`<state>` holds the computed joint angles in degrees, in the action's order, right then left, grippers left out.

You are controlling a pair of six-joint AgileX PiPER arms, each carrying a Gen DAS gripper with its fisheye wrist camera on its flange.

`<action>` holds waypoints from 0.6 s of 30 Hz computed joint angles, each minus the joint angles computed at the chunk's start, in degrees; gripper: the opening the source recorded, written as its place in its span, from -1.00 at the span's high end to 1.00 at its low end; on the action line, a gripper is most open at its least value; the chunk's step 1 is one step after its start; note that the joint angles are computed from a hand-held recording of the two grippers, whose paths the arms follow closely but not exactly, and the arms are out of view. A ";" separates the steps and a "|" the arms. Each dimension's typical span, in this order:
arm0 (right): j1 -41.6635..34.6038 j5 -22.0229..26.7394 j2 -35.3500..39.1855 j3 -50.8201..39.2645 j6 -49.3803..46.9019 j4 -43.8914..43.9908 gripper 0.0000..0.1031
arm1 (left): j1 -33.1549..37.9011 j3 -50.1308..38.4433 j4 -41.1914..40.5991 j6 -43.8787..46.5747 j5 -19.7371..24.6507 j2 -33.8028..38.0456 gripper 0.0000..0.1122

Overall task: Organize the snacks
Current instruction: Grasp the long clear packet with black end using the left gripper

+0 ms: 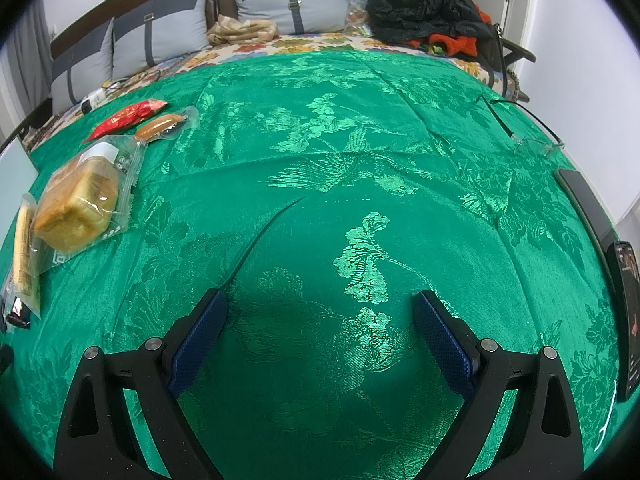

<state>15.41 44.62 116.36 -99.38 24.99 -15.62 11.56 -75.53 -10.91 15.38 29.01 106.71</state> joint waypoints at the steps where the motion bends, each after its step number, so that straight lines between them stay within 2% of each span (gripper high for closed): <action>1: 0.00 -0.02 -0.05 0.05 -0.01 0.04 -0.88 | -0.09 -0.01 0.12 -0.18 0.02 -0.03 -0.83; 5: -0.03 -0.02 -0.03 0.02 -0.04 0.09 -0.88 | -0.06 -1.15 -0.42 1.08 1.01 0.35 -0.83; 6: -0.02 -0.01 -0.05 0.03 -0.05 0.08 -0.88 | 0.34 -1.92 -1.50 3.24 2.60 0.56 -0.83; 10: -0.03 0.01 -0.06 0.03 -0.08 0.09 -0.88 | 3.51 -10.80 -6.13 6.85 15.10 3.56 -0.83; 13: -0.01 0.07 -0.04 -0.02 -0.10 0.09 -0.89 | 6.04 -18.20 -10.68 4.62 19.64 6.02 -0.83; 16: 0.01 0.04 0.12 -0.09 -0.20 0.11 -0.89 | 4.64 -28.24 -7.06 -0.57 22.90 10.75 -0.81; 18: 0.01 0.04 0.12 -0.09 -0.20 0.11 -0.90 | 2.53 -35.49 -2.82 -1.87 26.83 15.20 -0.67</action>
